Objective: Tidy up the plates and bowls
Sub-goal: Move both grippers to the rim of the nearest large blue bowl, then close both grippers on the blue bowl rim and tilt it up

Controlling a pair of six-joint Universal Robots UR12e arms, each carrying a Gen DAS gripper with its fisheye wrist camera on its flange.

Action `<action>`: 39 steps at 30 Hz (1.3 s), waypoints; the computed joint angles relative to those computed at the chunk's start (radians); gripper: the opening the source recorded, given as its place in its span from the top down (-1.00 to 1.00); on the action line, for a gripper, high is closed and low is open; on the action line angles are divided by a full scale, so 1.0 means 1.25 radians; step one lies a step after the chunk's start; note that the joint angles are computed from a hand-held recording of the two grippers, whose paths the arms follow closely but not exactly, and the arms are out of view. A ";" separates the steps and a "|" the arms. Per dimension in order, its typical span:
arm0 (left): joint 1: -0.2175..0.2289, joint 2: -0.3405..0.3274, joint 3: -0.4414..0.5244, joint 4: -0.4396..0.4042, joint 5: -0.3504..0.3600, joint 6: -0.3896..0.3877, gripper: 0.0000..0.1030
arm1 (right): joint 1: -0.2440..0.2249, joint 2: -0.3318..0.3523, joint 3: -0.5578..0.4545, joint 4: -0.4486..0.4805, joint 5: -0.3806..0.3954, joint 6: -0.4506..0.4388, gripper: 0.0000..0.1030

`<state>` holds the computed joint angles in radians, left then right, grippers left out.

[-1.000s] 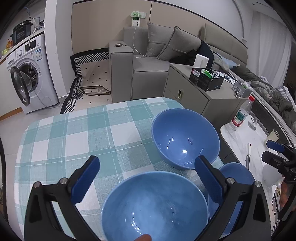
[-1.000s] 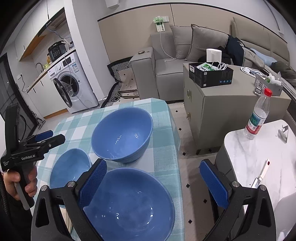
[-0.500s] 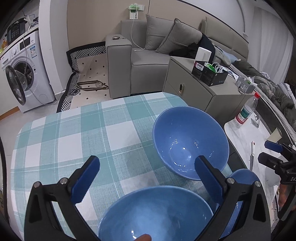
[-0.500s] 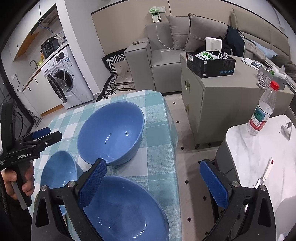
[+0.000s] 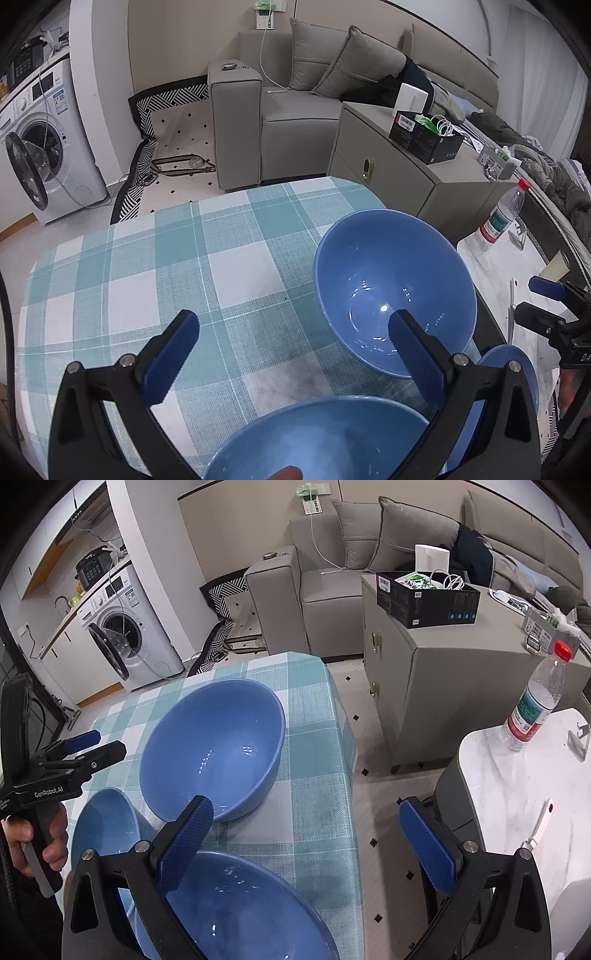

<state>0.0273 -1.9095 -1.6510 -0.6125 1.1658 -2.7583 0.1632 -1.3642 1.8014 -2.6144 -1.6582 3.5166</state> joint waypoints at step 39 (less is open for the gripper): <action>-0.014 -0.049 0.056 -0.152 -0.052 0.075 0.28 | -0.001 0.085 -0.073 0.067 0.101 -0.049 0.03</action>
<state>0.0102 -1.9709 -1.5815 -0.8031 1.1012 -2.6649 0.1615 -1.2586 1.7100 -2.5303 -1.5320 3.4555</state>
